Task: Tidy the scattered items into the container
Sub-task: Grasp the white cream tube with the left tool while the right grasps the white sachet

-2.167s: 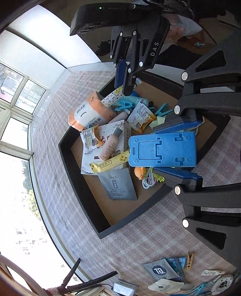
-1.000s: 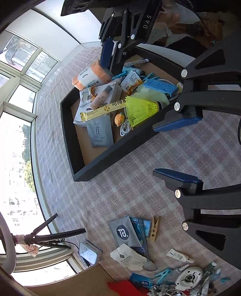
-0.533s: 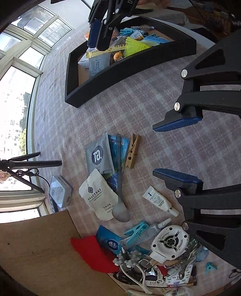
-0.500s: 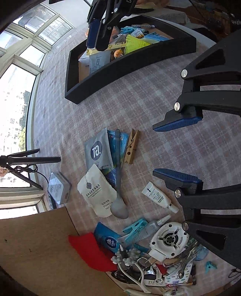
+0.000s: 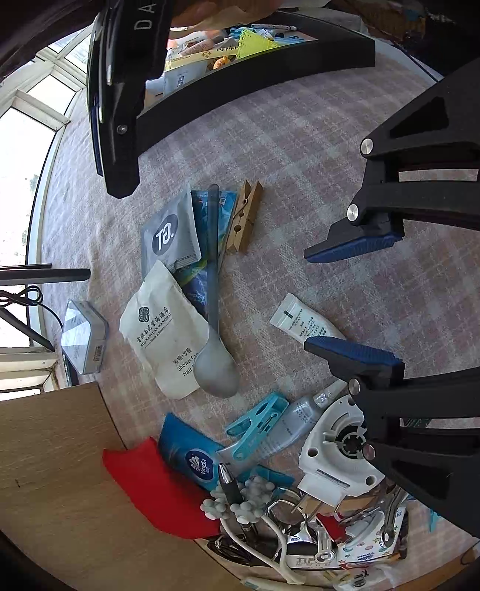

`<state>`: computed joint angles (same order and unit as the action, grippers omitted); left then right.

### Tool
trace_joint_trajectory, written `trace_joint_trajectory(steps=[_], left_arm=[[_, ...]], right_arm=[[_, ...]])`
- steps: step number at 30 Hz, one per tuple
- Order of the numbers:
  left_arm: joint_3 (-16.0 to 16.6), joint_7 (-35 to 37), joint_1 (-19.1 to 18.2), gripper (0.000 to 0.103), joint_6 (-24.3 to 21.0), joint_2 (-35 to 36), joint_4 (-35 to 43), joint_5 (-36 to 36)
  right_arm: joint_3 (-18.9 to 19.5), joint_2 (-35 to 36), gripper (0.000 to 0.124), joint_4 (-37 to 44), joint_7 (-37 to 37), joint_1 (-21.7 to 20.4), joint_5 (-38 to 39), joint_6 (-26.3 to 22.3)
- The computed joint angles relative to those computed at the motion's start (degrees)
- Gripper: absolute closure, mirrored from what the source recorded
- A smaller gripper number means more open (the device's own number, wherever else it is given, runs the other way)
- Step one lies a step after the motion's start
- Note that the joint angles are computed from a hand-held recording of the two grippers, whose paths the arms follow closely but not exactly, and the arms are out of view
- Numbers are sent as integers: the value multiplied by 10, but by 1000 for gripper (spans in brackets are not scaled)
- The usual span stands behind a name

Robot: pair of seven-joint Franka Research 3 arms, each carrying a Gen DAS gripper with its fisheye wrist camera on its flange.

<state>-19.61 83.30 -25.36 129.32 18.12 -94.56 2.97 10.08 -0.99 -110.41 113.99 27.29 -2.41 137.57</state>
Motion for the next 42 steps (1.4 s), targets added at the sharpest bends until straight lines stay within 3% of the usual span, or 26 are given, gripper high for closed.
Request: trace_joint_trajectory(steps=[9,19,27,30,33,37,39,42], left_arm=[[-2,41,-10,64,-20,24,23,22],[1,94,-26,64,-62,59,79,50],[-2,118,-9,77,-59,41,51,19],[-1,115,-6,77,-55,27,33,14],[-3,117,0,67,-54,15,16,2],[0,108,-6,69,-43,0,-5,22],[-1,99,-8,82,-36,-6,-15,22],[-1,81,-7,82,-22,-21,-37,17]], right_arm=[[-15,112,83,109,-50,8,39,-23],[-23,185,83,176,-95,9,103,-49],[-24,182,94,162,-100,13,135,-27],[-26,175,97,155,-93,13,136,-21],[-27,171,104,151,-86,12,134,-22],[-24,168,110,147,-90,7,146,-21],[-24,166,112,144,-90,7,148,-19],[-24,156,120,133,-88,7,149,-6]])
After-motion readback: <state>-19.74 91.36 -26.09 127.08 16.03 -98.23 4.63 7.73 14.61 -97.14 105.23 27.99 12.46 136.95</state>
